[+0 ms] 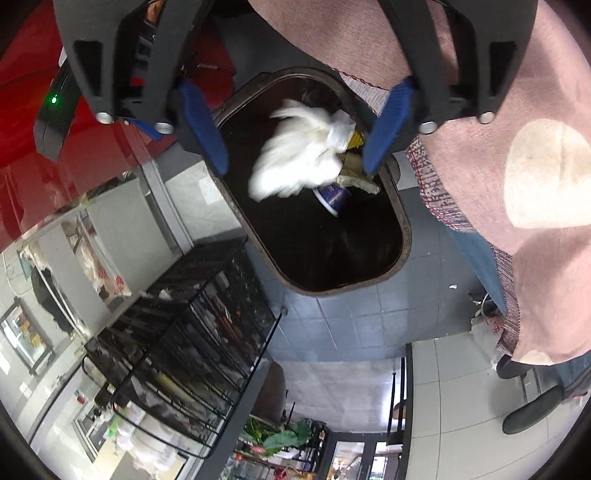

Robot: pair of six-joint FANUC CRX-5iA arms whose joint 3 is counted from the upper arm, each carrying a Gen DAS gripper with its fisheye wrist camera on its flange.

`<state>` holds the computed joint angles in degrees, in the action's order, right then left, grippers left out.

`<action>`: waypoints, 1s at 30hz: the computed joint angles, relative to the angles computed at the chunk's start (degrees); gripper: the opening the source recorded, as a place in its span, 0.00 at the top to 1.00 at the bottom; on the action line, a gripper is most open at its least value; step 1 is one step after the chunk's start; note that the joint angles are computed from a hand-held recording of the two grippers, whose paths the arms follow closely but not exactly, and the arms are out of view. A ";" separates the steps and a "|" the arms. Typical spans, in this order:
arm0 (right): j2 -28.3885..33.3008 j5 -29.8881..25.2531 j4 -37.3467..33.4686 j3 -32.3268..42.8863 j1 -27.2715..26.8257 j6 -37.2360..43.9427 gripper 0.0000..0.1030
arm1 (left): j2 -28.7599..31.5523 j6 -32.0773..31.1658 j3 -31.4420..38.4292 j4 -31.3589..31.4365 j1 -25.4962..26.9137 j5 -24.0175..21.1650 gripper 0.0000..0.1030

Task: Collect trash
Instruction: 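Open the left tool to drop the white tissue into the bin, then move both tools back over the milk carton and orange peel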

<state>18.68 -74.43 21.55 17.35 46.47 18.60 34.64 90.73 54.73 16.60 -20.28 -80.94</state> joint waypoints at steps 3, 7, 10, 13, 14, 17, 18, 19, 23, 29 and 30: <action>-0.07 -0.16 0.41 0.09 0.09 0.04 0.23 | -0.73 -0.17 -1.34 0.27 0.06 0.93 0.17; -0.32 -0.47 0.84 0.18 0.18 -0.19 0.23 | -0.91 -0.06 -1.78 0.86 0.23 1.61 0.13; -0.41 -0.77 1.14 0.42 0.30 -0.15 0.21 | -1.50 0.10 -2.65 0.75 0.13 2.85 0.12; -0.63 -0.63 1.69 0.45 0.51 -0.08 0.17 | -2.71 -0.44 -4.56 1.67 0.41 4.53 0.12; -0.56 -0.66 1.89 0.67 0.59 0.09 0.17 | -3.70 -0.80 -5.96 1.72 0.46 5.83 0.12; -0.22 -0.61 1.80 1.89 0.61 1.00 0.17 | -6.32 -2.64 -9.28 1.73 0.57 8.43 0.12; -0.04 -0.54 1.88 2.44 0.70 1.29 0.17 | -7.33 -3.28 -10.51 1.88 0.68 9.25 0.12; 0.16 -0.52 2.16 3.03 0.81 1.71 0.17 | -8.93 -4.03 -12.40 1.70 0.74 10.73 0.12; 1.81 -0.52 2.59 6.70 1.20 4.59 0.17 | -14.58 -5.95 -18.18 -0.66 0.62 15.82 0.11; 5.62 -0.88 2.38 14.08 2.05 10.60 0.17 | -21.69 -6.70 -25.38 -4.13 1.45 20.80 0.09; 6.21 -0.89 2.35 15.23 2.21 11.37 0.17 | -22.27 -6.38 -25.75 -4.98 1.42 20.96 0.09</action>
